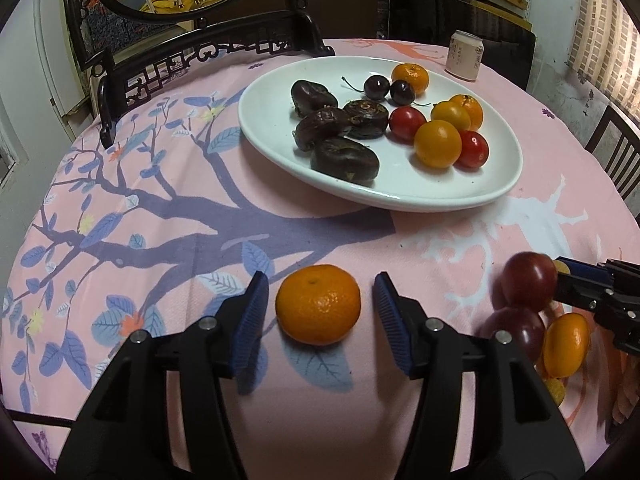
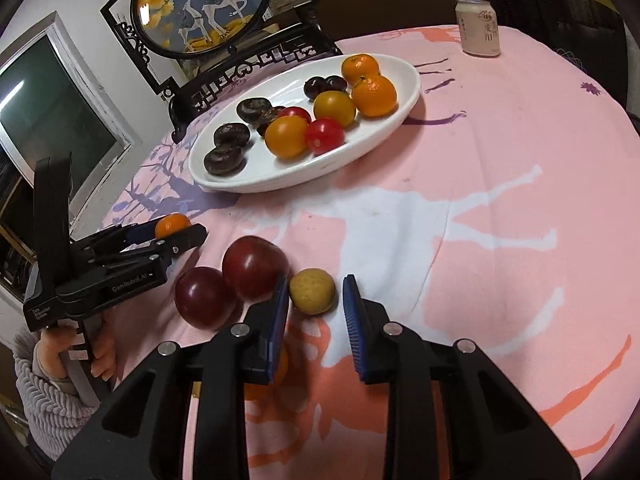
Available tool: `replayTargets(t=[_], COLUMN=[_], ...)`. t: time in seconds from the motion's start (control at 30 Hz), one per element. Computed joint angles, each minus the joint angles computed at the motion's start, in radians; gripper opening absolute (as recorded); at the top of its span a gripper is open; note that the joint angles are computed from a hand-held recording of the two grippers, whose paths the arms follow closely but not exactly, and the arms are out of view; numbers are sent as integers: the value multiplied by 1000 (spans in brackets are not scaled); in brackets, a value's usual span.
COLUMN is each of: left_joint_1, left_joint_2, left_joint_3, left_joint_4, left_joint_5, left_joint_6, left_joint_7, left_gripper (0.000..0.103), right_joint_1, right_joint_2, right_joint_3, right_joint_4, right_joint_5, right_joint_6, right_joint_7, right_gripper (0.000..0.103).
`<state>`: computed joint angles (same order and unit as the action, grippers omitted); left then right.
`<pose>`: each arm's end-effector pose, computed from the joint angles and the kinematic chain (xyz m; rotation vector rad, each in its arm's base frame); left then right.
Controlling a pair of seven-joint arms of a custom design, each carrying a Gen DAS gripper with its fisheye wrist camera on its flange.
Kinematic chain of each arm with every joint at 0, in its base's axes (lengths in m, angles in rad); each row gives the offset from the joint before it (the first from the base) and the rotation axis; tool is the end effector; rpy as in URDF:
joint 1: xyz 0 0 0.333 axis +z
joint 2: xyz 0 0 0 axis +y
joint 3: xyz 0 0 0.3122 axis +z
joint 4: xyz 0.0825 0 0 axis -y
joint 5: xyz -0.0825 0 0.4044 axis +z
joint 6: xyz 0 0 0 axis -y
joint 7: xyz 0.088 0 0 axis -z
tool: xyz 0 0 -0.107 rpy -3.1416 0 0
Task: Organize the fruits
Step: 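Place the mandarin and small yellow fruit onto the plate, opening both tools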
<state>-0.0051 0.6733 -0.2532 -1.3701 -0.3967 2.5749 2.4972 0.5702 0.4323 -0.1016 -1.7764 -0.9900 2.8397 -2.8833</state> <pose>0.7720 -0.1465 0.3770 -1.0135 2.5244 -0.8817 0.6009 0.3614 0.3535 -1.2450 2.0229 -0.4601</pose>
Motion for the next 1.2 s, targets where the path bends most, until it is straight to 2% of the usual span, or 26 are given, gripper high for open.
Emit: replayTargets(t=[0.03,0.07,0.13,0.23,0.3,0.37,0.43,0.5,0.67,0.8,0.83,0.87,0.9,0.93,0.97,1.0,1.07,1.13,1.2], left_joint_1=[3,7,15,33,47,86,90,72,-20,-94,-104,-103,-95,-86,-83,-77,-59,-38,-22], left_joint_2=[-1,-1,-1,-1,-11,-23,-25,-21,66,210,240,250,249,235,227,219,208,174,136], left_joint_3=[-3,-7,-13,-25,-35,-68,-70,-60,-24,9,9,2,-10,-21,-23,-29,-47,-65,-76], left_joint_4=[-1,-1,2,10,-1,-3,15,40,217,459,500,505,492,458,441,425,413,356,287], left_joint_5=[-4,-9,-21,-52,-81,-147,-179,-181,-96,-1,19,23,22,22,29,27,11,-15,-39], left_joint_6=[0,-4,-15,-45,-36,-56,-69,-62,-50,-116,-122,-115,-99,-78,-68,-59,-76,-60,-23], left_joint_7=[3,6,11,18,32,66,72,66,-7,-140,-162,-164,-153,-127,-112,-100,-84,-52,-15], left_gripper=[51,42,38,38,38,38,38,38,38,39,43,58,65,67,67,67,67,71,74], right_joint_1=[4,4,3,13,35,43,40,25,-77,-139,-147,-149,-148,-138,-112,-63,-2,12,17], right_joint_2=[-3,-5,-5,-14,-32,-55,-72,-84,-23,140,168,192,200,197,182,154,117,99,85], right_joint_3=[-10,-13,-12,-26,-55,-69,-77,-68,28,82,89,92,95,84,48,-17,-99,-119,-114], right_joint_4=[-7,-11,-11,-19,-35,-53,-58,-47,107,316,345,368,376,367,347,311,256,230,213], right_joint_5=[-15,-21,-22,-51,-127,-212,-298,-340,-149,67,101,128,157,166,146,100,39,3,-13], right_joint_6=[19,28,28,31,36,31,40,28,-23,-15,-7,-7,-27,-41,-33,-26,4,25,7], right_joint_7=[25,35,34,74,169,276,381,416,101,-173,-214,-246,-278,-300,-278,-203,-83,-31,-19], right_gripper=[24,24,24,24,24,24,24,24,24,24,25,38,48,48,48,51,54,55,55])
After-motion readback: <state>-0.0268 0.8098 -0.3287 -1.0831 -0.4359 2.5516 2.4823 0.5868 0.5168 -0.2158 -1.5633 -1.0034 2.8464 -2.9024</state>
